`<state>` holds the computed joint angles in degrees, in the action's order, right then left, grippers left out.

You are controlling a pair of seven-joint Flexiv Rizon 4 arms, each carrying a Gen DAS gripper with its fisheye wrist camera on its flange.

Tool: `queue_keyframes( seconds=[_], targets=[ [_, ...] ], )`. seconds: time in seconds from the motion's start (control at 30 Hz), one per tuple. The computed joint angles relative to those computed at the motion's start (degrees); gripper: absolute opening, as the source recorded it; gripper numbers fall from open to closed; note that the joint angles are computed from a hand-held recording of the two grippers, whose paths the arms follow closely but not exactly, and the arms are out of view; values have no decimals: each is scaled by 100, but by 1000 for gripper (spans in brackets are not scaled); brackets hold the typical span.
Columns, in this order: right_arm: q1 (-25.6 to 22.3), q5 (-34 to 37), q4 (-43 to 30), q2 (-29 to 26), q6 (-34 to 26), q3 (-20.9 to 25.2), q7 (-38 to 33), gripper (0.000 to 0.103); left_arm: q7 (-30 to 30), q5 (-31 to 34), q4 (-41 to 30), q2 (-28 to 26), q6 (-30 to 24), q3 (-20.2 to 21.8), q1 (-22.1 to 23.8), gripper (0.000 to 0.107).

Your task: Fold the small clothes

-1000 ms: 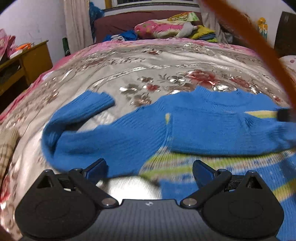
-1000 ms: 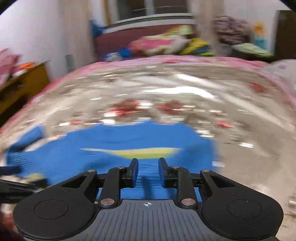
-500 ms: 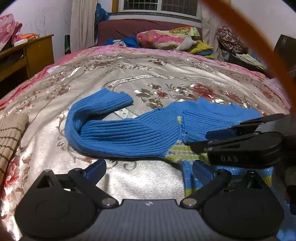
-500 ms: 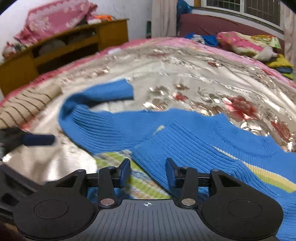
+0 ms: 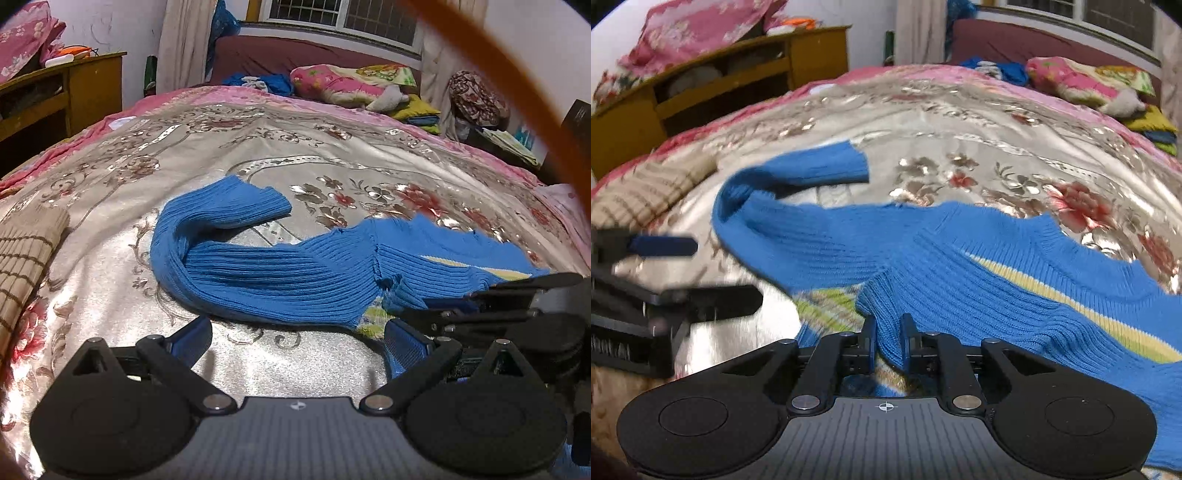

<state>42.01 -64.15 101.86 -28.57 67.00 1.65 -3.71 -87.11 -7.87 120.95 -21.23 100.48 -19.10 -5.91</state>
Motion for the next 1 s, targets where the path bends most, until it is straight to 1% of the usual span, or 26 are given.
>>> queue_keyframes(
  seconds=[0.03, 0.1, 0.2, 0.23, 0.27, 0.33, 0.37, 0.4, 0.53, 0.6, 0.7, 0.73, 0.8, 0.87, 0.9, 1.0],
  targets=[
    [-17, 30, -4, 12, 31, 8, 32, 19, 8, 13, 12, -1, 20, -55, 50, 103],
    [-18, -115, 65, 95, 167, -67, 310, 26, 3, 31, 27, -7, 42, -180, 168, 103],
    [-110, -740, 244, 262, 687, -256, 1226, 37, -14, 50, 37, 3, 33, -237, 227, 103],
    [-162, -957, 283, 292, 806, -287, 1510, 37, -9, 57, 36, 7, 18, -242, 235, 103],
    [-211, -924, 290, 290, 714, -210, 1500, 37, -6, 59, 41, 19, 4, -239, 233, 103],
    [-299, -150, 212, 191, 264, 145, 809, 37, 8, 56, 50, 35, -12, -260, 266, 103],
    [-306, 181, 173, 150, 106, 250, 588, 37, 3, 54, 71, 44, 25, -277, 293, 103],
    [-241, 150, 186, 167, 110, 172, 695, 37, -20, 51, 90, 58, 75, -282, 316, 103],
    [-110, -446, 42, 200, 431, -137, 1317, 37, -147, 49, 94, 75, 154, -184, 336, 103],
    [-147, -505, -205, 70, 556, -151, 1362, 37, -222, 36, 83, 72, 163, -111, 323, 103],
    [-164, -105, -784, -339, 777, -172, 1269, 37, -269, 63, 57, 63, 195, 60, 227, 103],
    [-132, 1, -939, -469, 871, -236, 1267, 37, -278, 61, 31, 53, 207, 219, 96, 103],
    [-111, 435, -1353, -805, 978, -275, 1171, 37, -282, 58, -17, 17, 242, 504, -133, 103],
    [-89, 841, -1685, -1098, 1151, -344, 1239, 37, -288, 40, -57, -18, 267, 708, -288, 103],
    [-62, 995, -1783, -1194, 1233, -403, 1308, 37, -297, 41, -58, -28, 268, 675, -238, 103],
    [-100, 1596, -2217, -1588, 1364, -362, 1319, 39, -339, 71, -29, -51, 255, 389, 71, 103]
  ],
)
